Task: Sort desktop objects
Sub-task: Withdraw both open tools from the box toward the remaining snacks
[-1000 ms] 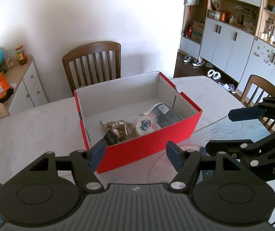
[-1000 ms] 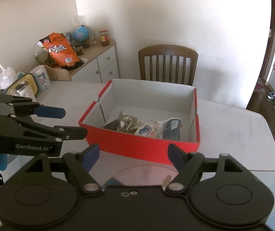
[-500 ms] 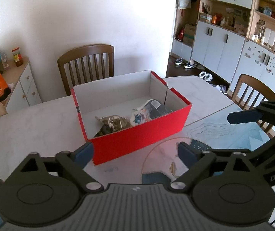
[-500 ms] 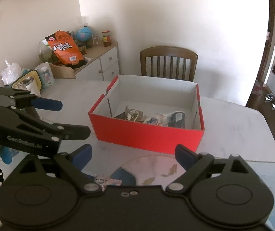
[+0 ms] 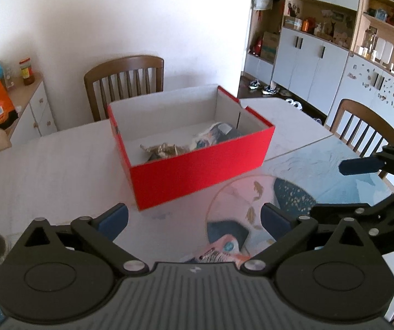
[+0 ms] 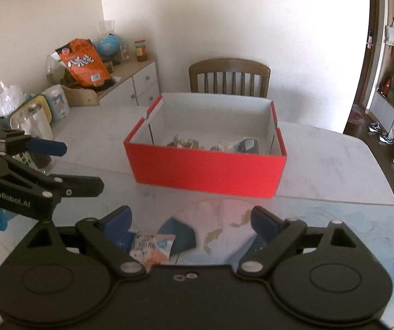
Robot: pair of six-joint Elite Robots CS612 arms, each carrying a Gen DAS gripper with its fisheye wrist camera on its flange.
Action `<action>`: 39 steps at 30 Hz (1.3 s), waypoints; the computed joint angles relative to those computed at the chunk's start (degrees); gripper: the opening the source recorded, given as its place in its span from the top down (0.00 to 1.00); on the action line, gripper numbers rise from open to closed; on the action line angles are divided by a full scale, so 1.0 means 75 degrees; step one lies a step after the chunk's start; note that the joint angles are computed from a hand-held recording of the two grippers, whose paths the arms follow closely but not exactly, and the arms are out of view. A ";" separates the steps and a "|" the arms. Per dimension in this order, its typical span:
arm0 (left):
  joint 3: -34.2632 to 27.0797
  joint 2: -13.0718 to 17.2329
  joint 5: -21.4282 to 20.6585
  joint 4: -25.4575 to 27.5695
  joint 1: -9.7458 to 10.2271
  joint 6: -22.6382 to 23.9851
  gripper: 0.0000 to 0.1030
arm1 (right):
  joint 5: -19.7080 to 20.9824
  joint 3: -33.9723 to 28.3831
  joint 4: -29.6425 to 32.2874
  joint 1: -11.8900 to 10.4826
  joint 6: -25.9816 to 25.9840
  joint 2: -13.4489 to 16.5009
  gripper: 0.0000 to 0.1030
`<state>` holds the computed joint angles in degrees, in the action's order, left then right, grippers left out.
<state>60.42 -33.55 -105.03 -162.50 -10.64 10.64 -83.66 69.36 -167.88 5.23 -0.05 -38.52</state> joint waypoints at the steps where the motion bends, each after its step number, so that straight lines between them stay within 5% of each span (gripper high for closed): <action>1: 0.0074 -0.0011 0.0097 -0.0094 -0.0006 -0.0029 0.00 | -0.0035 0.0060 -0.0030 0.0012 -0.0001 -0.0011 0.09; 39: 0.0049 0.0419 0.0334 0.1092 0.0096 -0.0463 0.00 | -0.0552 0.1330 0.0079 0.0249 0.0574 -0.0155 0.13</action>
